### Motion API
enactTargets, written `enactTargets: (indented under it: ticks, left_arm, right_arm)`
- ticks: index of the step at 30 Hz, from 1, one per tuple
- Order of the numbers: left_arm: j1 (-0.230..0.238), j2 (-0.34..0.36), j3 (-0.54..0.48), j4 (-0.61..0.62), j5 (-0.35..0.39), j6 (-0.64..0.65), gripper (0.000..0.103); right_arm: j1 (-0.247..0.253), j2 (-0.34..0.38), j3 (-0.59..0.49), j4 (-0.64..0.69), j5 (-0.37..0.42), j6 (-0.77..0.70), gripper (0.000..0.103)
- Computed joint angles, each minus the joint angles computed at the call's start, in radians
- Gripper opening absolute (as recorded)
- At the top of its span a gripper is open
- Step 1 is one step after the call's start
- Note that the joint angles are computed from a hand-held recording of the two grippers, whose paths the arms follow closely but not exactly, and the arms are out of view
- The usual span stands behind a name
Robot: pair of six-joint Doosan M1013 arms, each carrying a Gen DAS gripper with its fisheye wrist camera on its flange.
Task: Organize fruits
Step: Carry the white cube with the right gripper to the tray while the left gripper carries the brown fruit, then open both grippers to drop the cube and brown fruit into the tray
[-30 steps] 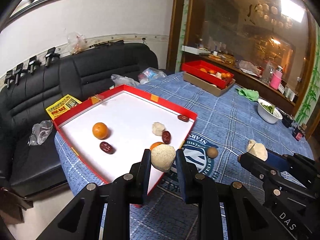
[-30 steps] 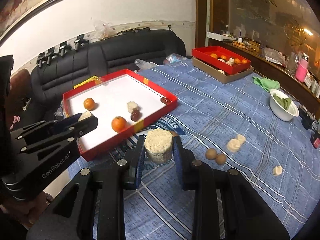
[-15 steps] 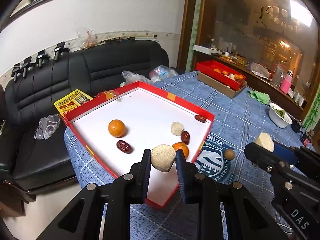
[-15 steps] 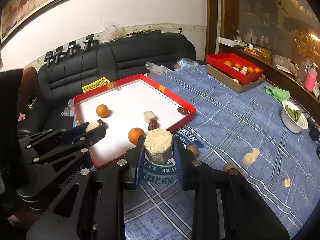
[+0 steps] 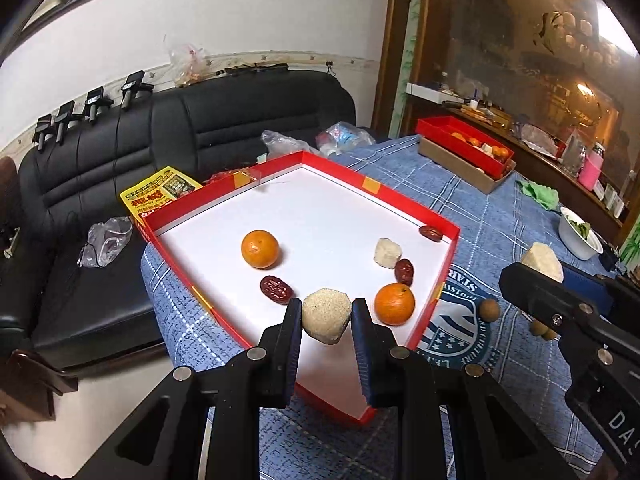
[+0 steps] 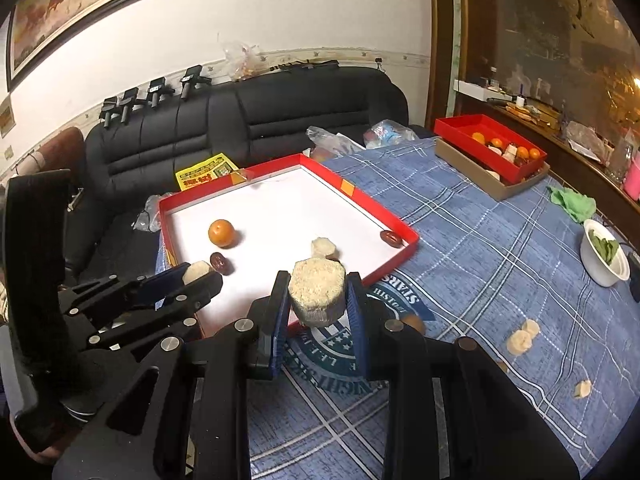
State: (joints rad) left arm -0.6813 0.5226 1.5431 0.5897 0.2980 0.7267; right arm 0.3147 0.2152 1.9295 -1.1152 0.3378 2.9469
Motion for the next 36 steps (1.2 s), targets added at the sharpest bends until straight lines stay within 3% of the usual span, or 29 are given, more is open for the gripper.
enactTargets:
  ticks: [36]
  left_arm:
    - [0.045, 0.091, -0.147, -0.01, 0.104, -0.001, 0.023]
  right_arm:
    - [-0.049, 0.133, -0.153, 0.394, 0.002, -0.43, 0.027]
